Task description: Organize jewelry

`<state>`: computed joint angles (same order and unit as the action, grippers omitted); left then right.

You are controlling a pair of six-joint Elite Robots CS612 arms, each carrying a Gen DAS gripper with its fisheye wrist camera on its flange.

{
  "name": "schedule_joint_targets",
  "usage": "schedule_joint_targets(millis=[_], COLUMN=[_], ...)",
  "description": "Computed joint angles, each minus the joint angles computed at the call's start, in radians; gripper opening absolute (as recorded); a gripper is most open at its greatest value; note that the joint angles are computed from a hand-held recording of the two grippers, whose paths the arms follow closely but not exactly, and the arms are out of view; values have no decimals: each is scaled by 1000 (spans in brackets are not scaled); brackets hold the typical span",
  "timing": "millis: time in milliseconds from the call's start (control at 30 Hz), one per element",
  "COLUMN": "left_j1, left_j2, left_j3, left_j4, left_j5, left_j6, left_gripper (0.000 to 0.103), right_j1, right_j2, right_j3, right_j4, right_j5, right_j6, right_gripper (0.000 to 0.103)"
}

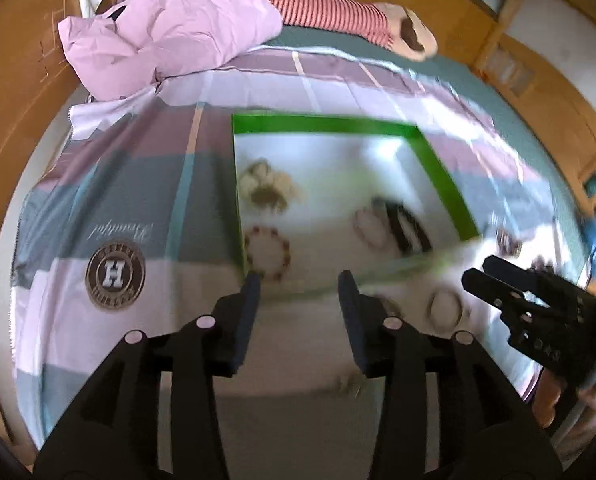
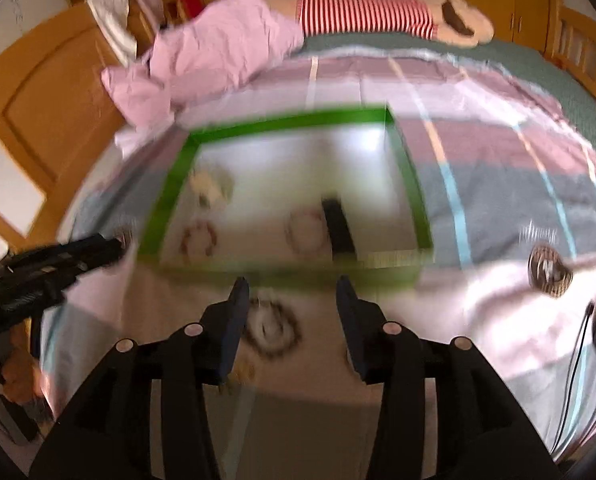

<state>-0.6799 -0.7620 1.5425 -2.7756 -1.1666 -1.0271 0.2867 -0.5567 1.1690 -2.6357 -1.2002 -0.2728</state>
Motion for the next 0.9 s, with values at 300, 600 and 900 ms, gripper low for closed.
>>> schedule_joint_targets(millis=[300, 600, 900], left_j1=[-9, -9, -23], left_j2=[66, 75, 97], left_j3=[-65, -76, -104], left_j4=[232, 240, 218], left_j5=[-116, -134, -142], left_j6=[-76, -67, -19], left_gripper=[43, 46, 51], right_j1=[52, 38, -6], right_j2=[81, 32, 4], right_j3=[-65, 27, 63], right_j4=[109, 155, 101], right_j5=[-186, -214, -158], right_j6=[-48, -161, -59], right_gripper=[25, 9, 26])
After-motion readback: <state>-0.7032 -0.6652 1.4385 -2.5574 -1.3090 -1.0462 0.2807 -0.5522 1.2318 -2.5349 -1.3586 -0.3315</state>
